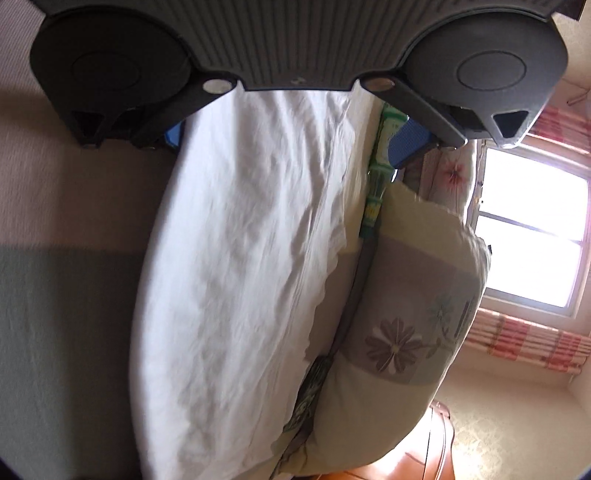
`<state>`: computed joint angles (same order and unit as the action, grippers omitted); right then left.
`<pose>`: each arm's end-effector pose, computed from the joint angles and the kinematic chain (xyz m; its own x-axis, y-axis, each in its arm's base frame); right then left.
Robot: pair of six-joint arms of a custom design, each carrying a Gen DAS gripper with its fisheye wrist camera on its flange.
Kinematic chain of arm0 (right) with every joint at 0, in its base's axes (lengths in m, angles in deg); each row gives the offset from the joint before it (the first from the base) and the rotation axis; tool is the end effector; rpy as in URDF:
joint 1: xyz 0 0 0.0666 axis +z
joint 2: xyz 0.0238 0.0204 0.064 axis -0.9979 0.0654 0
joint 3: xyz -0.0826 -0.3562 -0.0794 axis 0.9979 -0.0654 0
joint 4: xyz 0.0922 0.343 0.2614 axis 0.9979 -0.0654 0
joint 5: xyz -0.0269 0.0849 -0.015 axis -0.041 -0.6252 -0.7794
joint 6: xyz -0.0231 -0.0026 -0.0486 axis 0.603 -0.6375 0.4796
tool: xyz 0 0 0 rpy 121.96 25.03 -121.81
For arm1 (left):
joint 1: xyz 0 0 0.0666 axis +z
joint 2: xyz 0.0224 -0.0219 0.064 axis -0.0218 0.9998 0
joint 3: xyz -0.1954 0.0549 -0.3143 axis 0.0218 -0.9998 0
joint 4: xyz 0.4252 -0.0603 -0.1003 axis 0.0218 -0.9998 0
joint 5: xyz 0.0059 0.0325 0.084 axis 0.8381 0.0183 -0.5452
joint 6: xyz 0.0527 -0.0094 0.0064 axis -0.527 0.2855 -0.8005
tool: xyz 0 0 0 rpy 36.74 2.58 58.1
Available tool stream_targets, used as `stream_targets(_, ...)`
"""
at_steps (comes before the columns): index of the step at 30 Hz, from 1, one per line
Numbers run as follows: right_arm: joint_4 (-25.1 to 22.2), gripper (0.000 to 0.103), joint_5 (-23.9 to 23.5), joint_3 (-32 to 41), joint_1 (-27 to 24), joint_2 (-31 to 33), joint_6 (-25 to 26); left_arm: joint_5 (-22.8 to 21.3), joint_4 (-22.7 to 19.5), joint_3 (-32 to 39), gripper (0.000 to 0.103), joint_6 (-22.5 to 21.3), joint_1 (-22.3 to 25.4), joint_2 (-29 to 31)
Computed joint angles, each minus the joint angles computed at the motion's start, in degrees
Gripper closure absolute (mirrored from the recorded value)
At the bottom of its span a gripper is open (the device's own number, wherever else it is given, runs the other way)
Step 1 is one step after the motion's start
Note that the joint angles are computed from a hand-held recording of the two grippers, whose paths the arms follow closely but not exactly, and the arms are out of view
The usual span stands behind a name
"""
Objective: Fold clothes
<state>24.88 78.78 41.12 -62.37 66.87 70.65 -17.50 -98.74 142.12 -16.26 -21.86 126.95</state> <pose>0.2951 0.1058 0.4503 -0.5419 -0.7512 -0.3769 -0.2500 0.5722 -0.7811 0.3936 -0.1483 0.4395 0.2490 0.9491 -0.1931 0.4851 0.0504 0.8730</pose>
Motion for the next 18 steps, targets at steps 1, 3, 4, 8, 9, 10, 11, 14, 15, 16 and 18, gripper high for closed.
stream_targets(1, -0.17, 0.0, 0.68, -0.09, -0.2, -0.11, -0.31, -0.57, 0.19, 0.08, 0.001, -0.15, 0.82, 0.16)
stream_targets(3, 1.43, 0.0, 2.3, -0.56, 1.35, 0.3, 1.22, -2.04, 1.25, -0.4, 0.001, -0.22, 0.11, 0.05)
stream_targets(4, 2.53, 0.0, 3.09, -0.81, 2.34, 0.63, 2.34, -2.44, 2.71, -1.05, 0.001, -0.84, -0.75, -0.2)
stream_targets(8, 5.35, 0.0, 3.75, -0.65, 5.67, 2.35, 4.63, -1.59, 5.17, -2.16, 0.001, -0.7, -4.72, -0.57)
stream_targets(9, 5.47, 0.0, 3.61, -0.25, 6.04, 2.96, 4.43, -1.35, 4.96, -1.98, 0.001, -0.84, -5.06, -0.43)
stream_targets(10, 5.83, 0.0, 3.32, -0.17, 6.08, 3.19, 4.9, -1.01, 4.42, -1.62, 0.001, -1.23, -5.07, -0.21)
stream_targets(11, 6.19, 0.0, 2.64, -0.36, 5.71, 2.91, 5.46, -0.68, 3.89, -1.27, 0.001, -1.61, -5.08, 0.0)
stream_targets(14, 6.36, 0.0, 2.39, -1.34, 3.2, 1.12, 6.24, -0.98, 4.64, -0.76, 0.001, -4.04, -2.85, 1.07)
stream_targets(15, 5.97, 0.0, 3.33, -1.52, 2.25, 0.65, 6.06, -1.68, 5.61, -0.9, 0.001, -4.97, -2.05, 1.34)
stream_targets(16, 5.18, 0.0, 3.57, -1.37, 1.32, 0.44, 5.31, -2.35, 6.25, -0.93, 0.001, -5.59, -1.4, 1.62)
stream_targets(18, 4.04, 0.0, 3.44, -0.85, 0.67, 0.62, 4.4, -2.5, 6.34, -1.45, 0.002, -6.62, -1.46, 1.37)
